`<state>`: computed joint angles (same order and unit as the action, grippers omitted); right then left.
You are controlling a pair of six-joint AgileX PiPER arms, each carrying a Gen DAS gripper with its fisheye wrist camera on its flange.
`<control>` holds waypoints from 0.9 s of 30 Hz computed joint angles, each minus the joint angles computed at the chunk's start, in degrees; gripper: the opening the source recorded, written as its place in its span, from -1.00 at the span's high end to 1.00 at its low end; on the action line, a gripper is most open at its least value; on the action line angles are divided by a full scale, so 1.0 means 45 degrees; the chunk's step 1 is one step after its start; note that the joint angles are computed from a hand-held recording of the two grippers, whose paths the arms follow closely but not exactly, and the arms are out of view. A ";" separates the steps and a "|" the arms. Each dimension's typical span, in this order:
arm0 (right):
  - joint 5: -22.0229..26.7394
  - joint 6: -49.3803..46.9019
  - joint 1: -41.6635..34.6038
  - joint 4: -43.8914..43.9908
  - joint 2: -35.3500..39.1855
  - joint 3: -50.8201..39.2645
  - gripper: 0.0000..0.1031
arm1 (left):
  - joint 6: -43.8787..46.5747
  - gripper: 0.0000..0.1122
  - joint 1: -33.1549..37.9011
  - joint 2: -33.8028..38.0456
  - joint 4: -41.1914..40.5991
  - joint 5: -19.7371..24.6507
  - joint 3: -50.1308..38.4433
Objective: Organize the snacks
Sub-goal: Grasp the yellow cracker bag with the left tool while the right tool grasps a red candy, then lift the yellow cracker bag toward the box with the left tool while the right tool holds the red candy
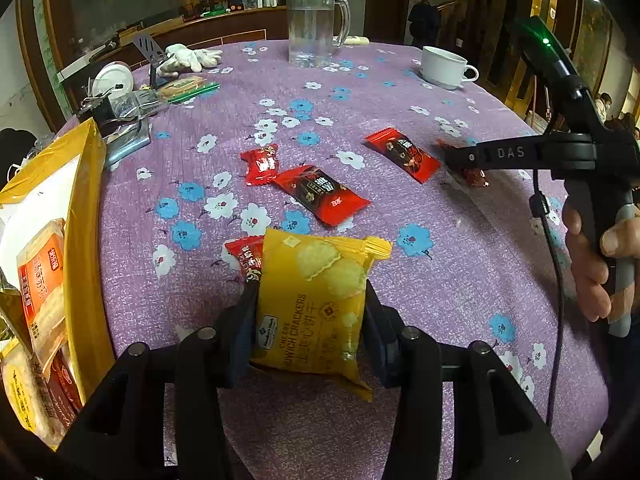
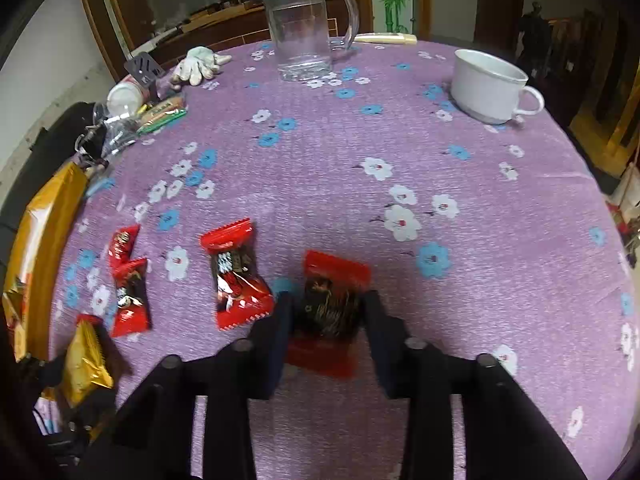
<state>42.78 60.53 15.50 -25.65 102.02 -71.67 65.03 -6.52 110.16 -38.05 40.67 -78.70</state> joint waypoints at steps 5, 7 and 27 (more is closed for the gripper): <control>-0.0718 0.0692 0.0724 -0.1072 -0.0633 0.0444 0.44 | 0.0048 0.20 0.0199 0.0001 -0.0394 0.0044 -0.0026; -0.1199 0.0593 0.1142 -0.1303 -0.0765 0.0531 0.44 | 0.0078 0.20 0.0317 0.0015 -0.0655 0.0039 -0.0052; -0.2756 0.0127 0.2815 -0.2118 -0.0676 0.0420 0.45 | 0.2098 0.19 0.1370 -0.0573 -0.4879 -0.1715 0.1015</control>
